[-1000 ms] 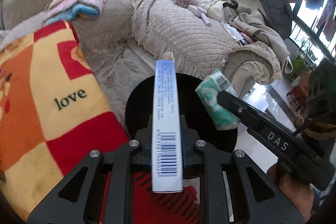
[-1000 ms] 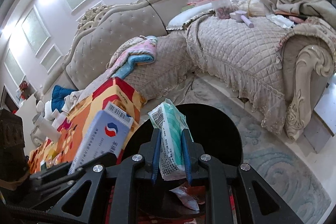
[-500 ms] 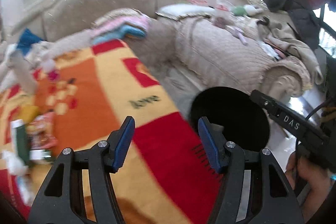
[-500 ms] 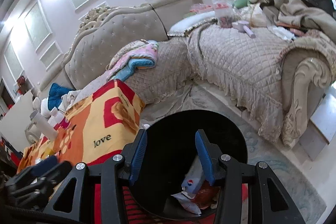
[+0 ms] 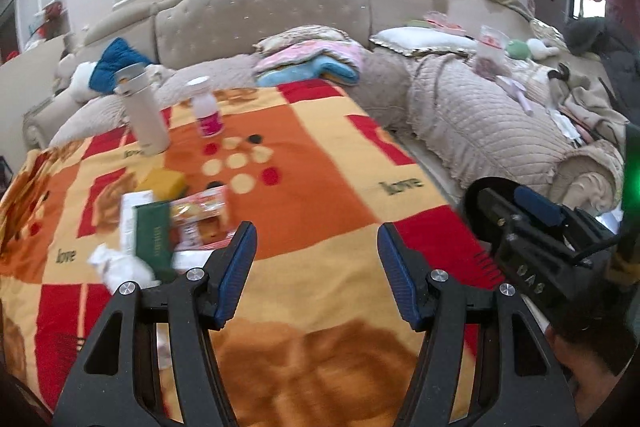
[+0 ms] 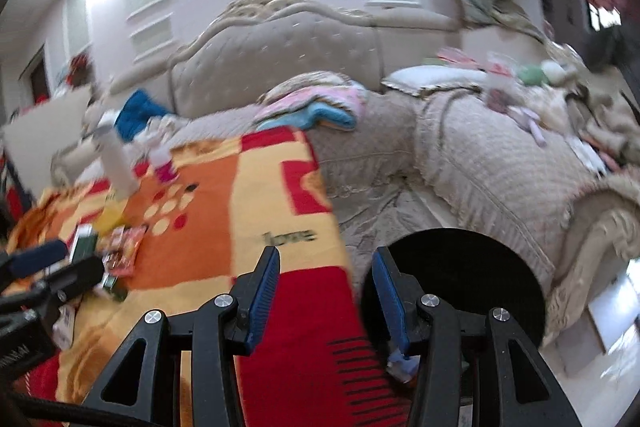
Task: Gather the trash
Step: 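Bring both open tools back over the items on the blanket, then grasp the blue-striped white Novartis box with the right tool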
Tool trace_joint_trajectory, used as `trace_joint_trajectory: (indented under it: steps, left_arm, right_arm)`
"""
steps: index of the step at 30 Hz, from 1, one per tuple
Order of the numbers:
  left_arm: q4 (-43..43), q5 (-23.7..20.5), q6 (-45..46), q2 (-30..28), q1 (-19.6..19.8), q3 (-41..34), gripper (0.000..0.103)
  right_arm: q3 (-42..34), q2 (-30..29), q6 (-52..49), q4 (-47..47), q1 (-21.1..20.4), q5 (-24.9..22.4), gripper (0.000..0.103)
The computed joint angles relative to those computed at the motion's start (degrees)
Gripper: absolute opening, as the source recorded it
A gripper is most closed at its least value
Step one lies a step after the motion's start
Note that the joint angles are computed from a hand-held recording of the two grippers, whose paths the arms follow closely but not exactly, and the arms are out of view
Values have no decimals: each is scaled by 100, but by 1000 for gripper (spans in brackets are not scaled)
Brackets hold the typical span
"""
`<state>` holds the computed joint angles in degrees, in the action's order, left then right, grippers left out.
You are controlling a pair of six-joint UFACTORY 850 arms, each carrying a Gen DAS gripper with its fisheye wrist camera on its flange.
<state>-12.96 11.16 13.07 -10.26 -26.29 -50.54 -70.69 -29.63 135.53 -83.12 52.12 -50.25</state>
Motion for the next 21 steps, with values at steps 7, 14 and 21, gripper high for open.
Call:
trace_joint_trajectory:
  steps: [7,14,21]
  left_arm:
    - [417,254,-471,307,791,545,62]
    - [738,554,-1276,384,1740,938,62]
    - [409,422,-1148,-284,2580,687,62]
  right_arm:
    - [-1256,-869,-1124,722,22,-99,69]
    - [-2324,-1602,-1972,1483,-16,-233,69]
    - [-2904,-1992,-2541,1767,-12,-214,69]
